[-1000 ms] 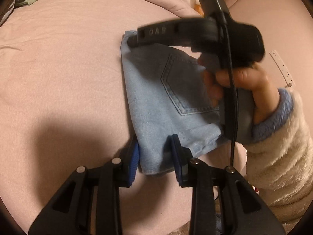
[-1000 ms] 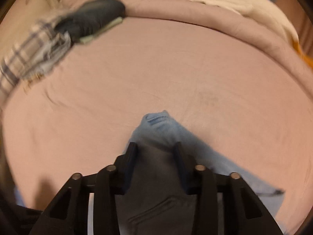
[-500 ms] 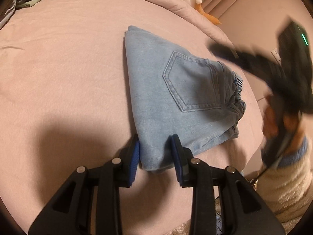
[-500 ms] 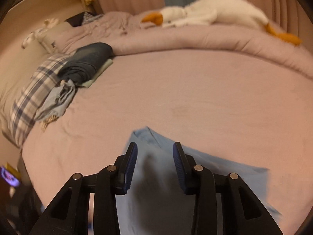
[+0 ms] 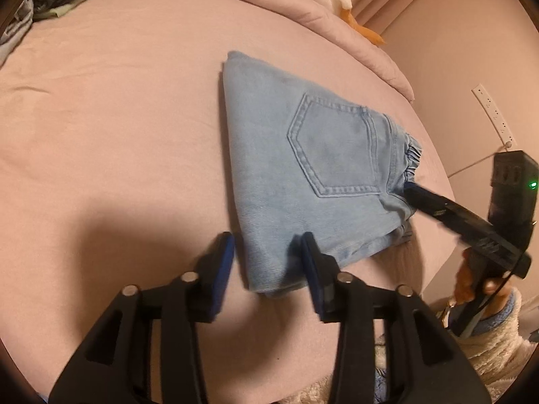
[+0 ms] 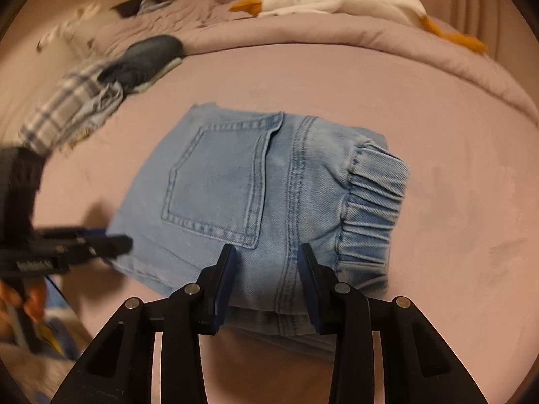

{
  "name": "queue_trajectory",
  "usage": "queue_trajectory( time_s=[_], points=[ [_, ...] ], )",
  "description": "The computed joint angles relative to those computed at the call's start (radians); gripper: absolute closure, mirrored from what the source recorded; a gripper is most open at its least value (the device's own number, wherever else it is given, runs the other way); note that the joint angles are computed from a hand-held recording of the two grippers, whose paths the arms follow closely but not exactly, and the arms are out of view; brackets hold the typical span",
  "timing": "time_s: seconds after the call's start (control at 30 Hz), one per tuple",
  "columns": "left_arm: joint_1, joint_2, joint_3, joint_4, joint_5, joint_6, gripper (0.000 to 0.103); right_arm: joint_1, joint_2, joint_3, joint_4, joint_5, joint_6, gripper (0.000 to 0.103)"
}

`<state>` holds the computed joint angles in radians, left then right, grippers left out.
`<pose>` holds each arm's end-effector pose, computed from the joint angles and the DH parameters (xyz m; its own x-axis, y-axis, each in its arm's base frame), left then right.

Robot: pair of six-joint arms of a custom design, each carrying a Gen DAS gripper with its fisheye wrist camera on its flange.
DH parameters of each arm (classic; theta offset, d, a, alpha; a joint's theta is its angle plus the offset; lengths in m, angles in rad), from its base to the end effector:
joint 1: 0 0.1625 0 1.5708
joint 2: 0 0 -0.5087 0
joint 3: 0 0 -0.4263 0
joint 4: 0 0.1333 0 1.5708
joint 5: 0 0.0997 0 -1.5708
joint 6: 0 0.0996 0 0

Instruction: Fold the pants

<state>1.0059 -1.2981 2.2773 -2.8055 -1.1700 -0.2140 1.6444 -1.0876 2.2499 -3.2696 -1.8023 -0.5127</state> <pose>-0.1192 -0.5097 0.2350 -0.9215 0.2267 -0.3152 0.3298 0.8856 -0.3271 0.1499 -0.5313 0.1894 -0.8224 -0.3809 0.4226 -0.5355 0.7692 -0.3487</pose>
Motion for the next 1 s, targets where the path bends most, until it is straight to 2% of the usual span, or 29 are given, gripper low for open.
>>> queue_trajectory(
  time_s=[0.03, 0.07, 0.17, 0.23, 0.33, 0.43, 0.53, 0.67, 0.7, 0.77, 0.9, 1.0],
  points=[
    [-0.002, -0.003, 0.002, -0.005, 0.010, 0.004, 0.055, -0.008, -0.010, 0.002, 0.007, 0.030, 0.008, 0.063],
    [-0.001, -0.003, 0.004, -0.009, 0.011, 0.006, 0.054, -0.026, -0.037, 0.008, 0.016, 0.089, 0.027, 0.057],
    [0.003, 0.002, -0.003, -0.007, 0.012, 0.004, 0.054, -0.070, -0.091, 0.043, -0.024, 0.184, 0.101, 0.040],
    [0.003, 0.009, -0.010, -0.006, 0.016, 0.006, 0.052, -0.106, -0.112, 0.054, -0.043, 0.239, 0.162, 0.035],
    [-0.003, 0.018, -0.018, -0.014, 0.025, 0.012, 0.044, -0.167, -0.132, 0.044, 0.003, 0.257, 0.293, 0.033],
    [-0.006, 0.024, -0.025, -0.011, 0.032, 0.012, 0.044, -0.207, -0.132, 0.041, 0.056, 0.290, 0.349, 0.033],
    [-0.007, 0.035, -0.038, -0.002, 0.040, 0.012, 0.044, -0.218, -0.124, 0.027, 0.109, 0.297, 0.366, 0.033],
    [-0.004, 0.046, -0.051, 0.008, 0.045, 0.014, 0.040, -0.221, -0.127, 0.019, 0.163, 0.292, 0.349, 0.033],
    [-0.002, 0.050, -0.056, 0.012, 0.046, 0.012, 0.040, -0.220, -0.125, 0.011, 0.183, 0.285, 0.346, 0.031],
    [0.002, 0.053, -0.059, 0.015, 0.045, 0.012, 0.040, -0.226, -0.133, 0.006, 0.207, 0.296, 0.334, 0.022],
    [0.007, 0.060, -0.067, 0.016, 0.039, 0.014, 0.036, -0.219, -0.131, -0.011, 0.235, 0.280, 0.313, 0.021],
    [0.008, 0.072, -0.077, 0.011, 0.036, 0.015, 0.029, -0.217, -0.122, -0.031, 0.257, 0.280, 0.300, 0.019]
  ],
)
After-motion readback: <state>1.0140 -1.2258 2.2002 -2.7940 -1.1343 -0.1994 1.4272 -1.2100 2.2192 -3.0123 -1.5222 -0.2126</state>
